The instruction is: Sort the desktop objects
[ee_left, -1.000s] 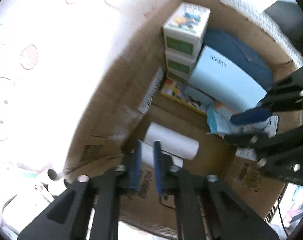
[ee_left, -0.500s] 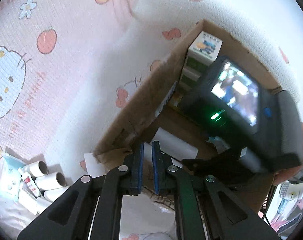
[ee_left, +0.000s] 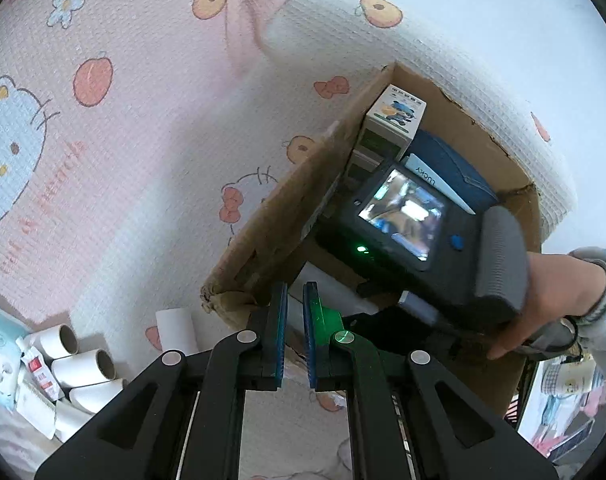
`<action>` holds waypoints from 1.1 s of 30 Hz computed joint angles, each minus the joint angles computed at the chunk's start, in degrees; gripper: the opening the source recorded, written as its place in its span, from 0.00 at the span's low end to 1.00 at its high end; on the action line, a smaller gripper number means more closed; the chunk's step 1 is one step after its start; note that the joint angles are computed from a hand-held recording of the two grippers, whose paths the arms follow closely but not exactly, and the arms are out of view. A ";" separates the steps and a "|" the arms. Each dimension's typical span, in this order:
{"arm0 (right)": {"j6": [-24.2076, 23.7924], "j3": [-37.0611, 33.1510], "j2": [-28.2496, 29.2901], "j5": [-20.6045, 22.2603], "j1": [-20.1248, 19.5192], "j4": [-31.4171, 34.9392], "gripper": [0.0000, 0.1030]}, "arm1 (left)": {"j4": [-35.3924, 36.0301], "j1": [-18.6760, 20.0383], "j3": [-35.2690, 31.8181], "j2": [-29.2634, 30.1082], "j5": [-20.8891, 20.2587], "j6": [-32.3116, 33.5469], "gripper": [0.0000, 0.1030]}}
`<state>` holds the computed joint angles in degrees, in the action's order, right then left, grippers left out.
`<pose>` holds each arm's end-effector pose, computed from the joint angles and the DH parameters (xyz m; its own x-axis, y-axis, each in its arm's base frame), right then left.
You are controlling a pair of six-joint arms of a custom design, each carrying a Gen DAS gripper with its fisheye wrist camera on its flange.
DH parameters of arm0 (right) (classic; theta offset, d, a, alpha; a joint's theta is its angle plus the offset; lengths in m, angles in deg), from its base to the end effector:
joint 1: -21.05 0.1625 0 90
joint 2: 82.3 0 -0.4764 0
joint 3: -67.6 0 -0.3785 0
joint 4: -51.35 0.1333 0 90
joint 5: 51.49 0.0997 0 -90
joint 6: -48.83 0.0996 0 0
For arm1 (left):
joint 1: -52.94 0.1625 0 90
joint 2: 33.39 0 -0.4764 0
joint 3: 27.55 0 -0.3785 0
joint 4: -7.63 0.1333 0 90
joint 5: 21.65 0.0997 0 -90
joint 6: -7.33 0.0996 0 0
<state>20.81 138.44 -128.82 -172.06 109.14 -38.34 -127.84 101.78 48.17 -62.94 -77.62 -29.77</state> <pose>0.0583 -0.7300 0.2328 -0.7801 -0.5885 0.2123 -0.3808 0.7160 0.5851 -0.3679 -0.7081 0.0406 -0.8910 -0.0150 -0.4537 0.1513 0.9326 -0.3278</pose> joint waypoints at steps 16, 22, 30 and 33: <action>0.45 1.33 -0.46 0.70 -0.13 -8.87 0.27 | 2.32 0.26 -2.25 0.43 -0.71 -0.37 0.07; -0.19 0.42 -0.15 0.94 -0.37 -8.61 0.27 | 3.50 0.28 -2.84 0.66 -0.24 -0.37 0.07; 1.70 -1.38 0.05 2.17 -1.51 -6.33 0.27 | 5.10 0.25 -3.74 1.20 -0.04 0.08 0.07; 2.97 -2.45 0.33 3.23 -2.00 -5.74 0.27 | 5.15 0.25 -3.77 1.14 -0.25 -0.21 0.07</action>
